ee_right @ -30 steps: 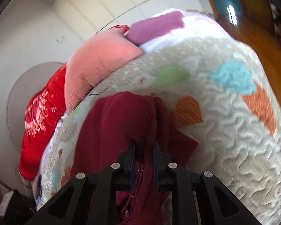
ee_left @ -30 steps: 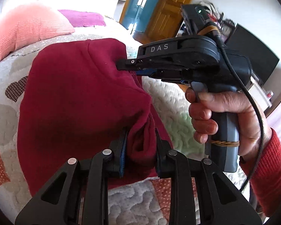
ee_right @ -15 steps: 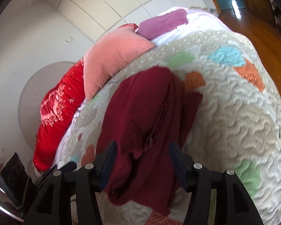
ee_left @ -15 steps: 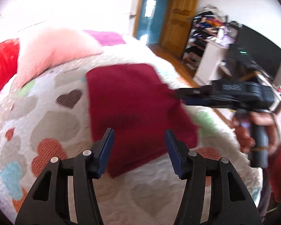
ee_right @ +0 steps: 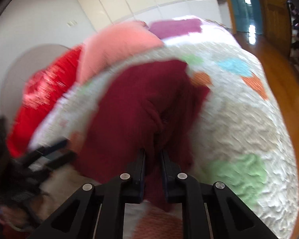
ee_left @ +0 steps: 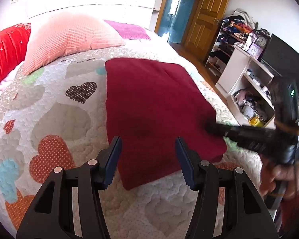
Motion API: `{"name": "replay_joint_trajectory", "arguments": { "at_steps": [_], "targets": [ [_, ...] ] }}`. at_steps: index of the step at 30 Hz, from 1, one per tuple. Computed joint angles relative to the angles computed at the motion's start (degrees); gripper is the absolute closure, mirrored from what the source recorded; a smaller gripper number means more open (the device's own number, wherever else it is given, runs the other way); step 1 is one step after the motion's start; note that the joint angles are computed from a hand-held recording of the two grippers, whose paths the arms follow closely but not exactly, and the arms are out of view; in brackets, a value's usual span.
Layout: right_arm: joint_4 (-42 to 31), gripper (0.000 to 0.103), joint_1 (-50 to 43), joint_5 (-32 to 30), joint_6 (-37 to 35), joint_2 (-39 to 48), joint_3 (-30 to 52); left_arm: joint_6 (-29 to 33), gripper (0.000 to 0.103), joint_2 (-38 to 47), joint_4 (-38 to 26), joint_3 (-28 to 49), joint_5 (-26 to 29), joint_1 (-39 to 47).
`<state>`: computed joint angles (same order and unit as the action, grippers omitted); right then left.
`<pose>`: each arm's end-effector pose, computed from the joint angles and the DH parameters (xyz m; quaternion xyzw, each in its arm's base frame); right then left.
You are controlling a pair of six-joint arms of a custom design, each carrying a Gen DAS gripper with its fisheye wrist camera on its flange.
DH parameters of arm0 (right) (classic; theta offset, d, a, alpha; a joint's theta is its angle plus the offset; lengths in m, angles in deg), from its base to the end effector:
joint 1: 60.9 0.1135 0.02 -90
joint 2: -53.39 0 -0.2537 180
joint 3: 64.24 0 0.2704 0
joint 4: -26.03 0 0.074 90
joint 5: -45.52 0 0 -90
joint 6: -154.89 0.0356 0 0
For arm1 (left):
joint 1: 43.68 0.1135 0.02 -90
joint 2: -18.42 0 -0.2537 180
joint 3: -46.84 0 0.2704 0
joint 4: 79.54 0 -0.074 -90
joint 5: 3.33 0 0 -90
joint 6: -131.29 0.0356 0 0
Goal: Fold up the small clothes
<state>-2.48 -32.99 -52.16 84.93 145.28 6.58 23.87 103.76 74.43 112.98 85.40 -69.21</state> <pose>0.3084 0.1688 0.1867 -0.0873 0.9325 0.1975 0.2894 0.2999 -0.1423 0.1996 0.0612 0.9226 -0.1299 0.3581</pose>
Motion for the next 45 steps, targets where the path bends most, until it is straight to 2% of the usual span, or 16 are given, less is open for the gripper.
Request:
{"name": "replay_joint_trajectory", "arguments": {
  "at_steps": [3,8,10,14,17,19,22,26,30,35,37,39,42,45],
  "targets": [
    [0.6,0.090,-1.3,-1.3,0.9,0.4,-0.4,-0.9,0.048,3.1,-1.1,2.5,-1.5,-1.0],
    [0.3,0.086,-0.4,3.2,0.5,-7.5,-2.1,-0.3,0.048,4.1,-1.7,3.8,-4.9,-1.9],
    [0.8,0.086,-0.2,3.8,0.4,-7.6,-0.7,-0.4,0.048,5.7,-2.1,5.2,-6.1,-1.6],
    [1.4,0.086,0.7,2.3,-0.6,-1.8,5.5,-1.1,0.048,7.8,-2.2,6.8,-6.6,-0.9],
    [0.9,0.086,0.5,0.6,-2.5,5.7,11.7,-0.9,0.048,9.6,-2.5,7.9,-6.7,-0.4],
    [-1.2,0.086,0.2,2.4,-3.7,10.8,16.0,-0.6,0.041,10.4,-2.2,8.2,-7.0,-0.2],
    [-2.0,0.090,-1.6,1.4,-4.3,16.5,19.9,-0.5,0.037,11.4,-1.5,8.6,-6.9,0.1],
    [1.1,0.091,-1.9,1.2,-4.4,17.1,18.7,-0.4,0.035,12.3,-1.7,9.3,-8.0,-0.2],
    [-1.5,0.089,-1.6,0.3,-3.2,14.6,17.9,-0.9,0.035,11.9,-2.4,9.1,-7.8,-0.1],
    [-1.5,0.081,0.9,4.9,-3.9,3.4,8.5,-1.5,0.034,11.3,-1.6,7.9,-8.0,-0.1],
    [-0.7,0.077,1.1,4.4,-2.9,0.7,5.0,-1.9,0.034,11.3,-1.5,7.8,-8.6,-0.4],
    [-0.4,0.074,1.6,4.4,-2.4,0.6,2.9,-2.2,0.034,11.6,-1.7,7.9,-9.6,-1.0],
    [0.1,0.074,1.5,4.6,-2.8,4.6,2.7,-2.1,0.034,12.0,-2.5,8.4,-10.5,-1.5],
    [0.4,0.074,1.0,3.6,-2.3,3.4,2.1,-2.5,0.034,11.3,-2.7,7.9,-10.7,-1.7]
  ]
}}
